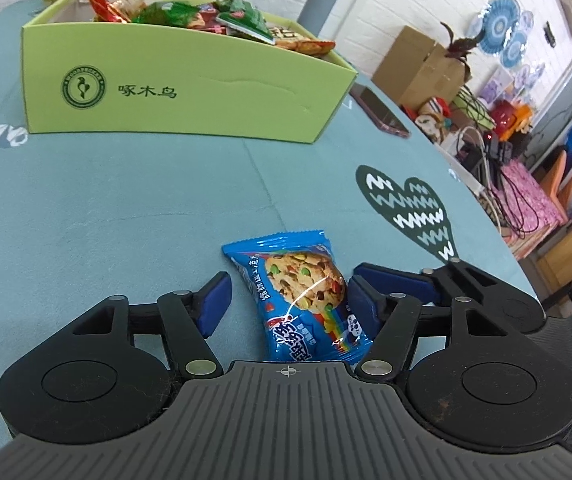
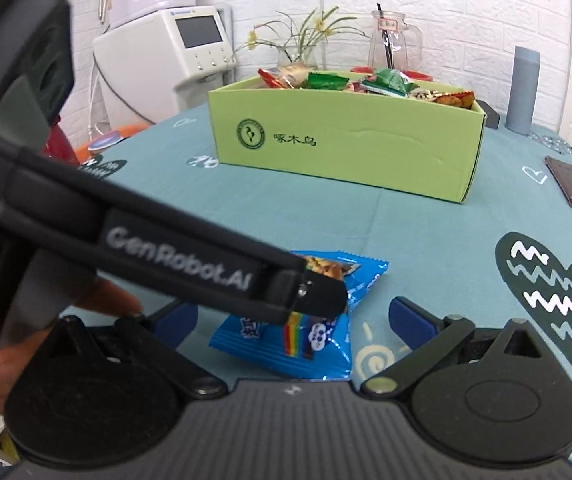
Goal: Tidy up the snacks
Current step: 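Grasp the blue cookie bag with the left gripper, then carry the blue cookie bag into the green box and open the left gripper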
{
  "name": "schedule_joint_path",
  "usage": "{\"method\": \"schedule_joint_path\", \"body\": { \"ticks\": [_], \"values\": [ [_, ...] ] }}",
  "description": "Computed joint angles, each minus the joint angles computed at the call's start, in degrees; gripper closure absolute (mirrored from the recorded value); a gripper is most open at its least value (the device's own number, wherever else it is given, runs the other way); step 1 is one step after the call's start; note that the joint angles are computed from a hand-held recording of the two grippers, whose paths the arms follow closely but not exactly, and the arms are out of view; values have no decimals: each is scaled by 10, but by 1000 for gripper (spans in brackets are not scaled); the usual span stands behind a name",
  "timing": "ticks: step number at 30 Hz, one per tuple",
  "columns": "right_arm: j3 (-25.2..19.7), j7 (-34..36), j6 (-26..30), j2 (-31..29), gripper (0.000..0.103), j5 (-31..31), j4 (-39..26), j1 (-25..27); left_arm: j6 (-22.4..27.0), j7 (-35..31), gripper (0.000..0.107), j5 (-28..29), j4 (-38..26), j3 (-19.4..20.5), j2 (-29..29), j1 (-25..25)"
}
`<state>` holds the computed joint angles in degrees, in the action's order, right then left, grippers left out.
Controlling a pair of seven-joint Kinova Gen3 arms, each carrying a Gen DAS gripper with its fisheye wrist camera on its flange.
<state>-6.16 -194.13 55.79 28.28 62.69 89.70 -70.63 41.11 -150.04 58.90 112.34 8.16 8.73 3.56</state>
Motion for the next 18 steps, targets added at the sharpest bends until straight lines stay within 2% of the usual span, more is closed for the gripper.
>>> {"method": "schedule_joint_path", "body": {
  "ticks": [1,2,6,9,13,18],
  "values": [
    [2,0,-3,1,29,4,0,-2,2,-10,62,3,1,0,1,-2],
    [-1,10,3,4,32,2,-7,-1,6,-21,78,7,3,-3,1,0],
    [1,22,-1,4,33,-15,-20,5,37,-34,90,25,-3,-6,10,-19],
    [9,36,8,6,33,-10,-33,4,43,-34,90,41,-14,-7,11,-24],
    [23,56,9,2,32,26,-45,11,44,-35,90,65,-48,-8,10,-27],
    [39,120,4,6,31,80,-81,42,19,-18,89,78,-137,1,34,-21]
  ]
}}
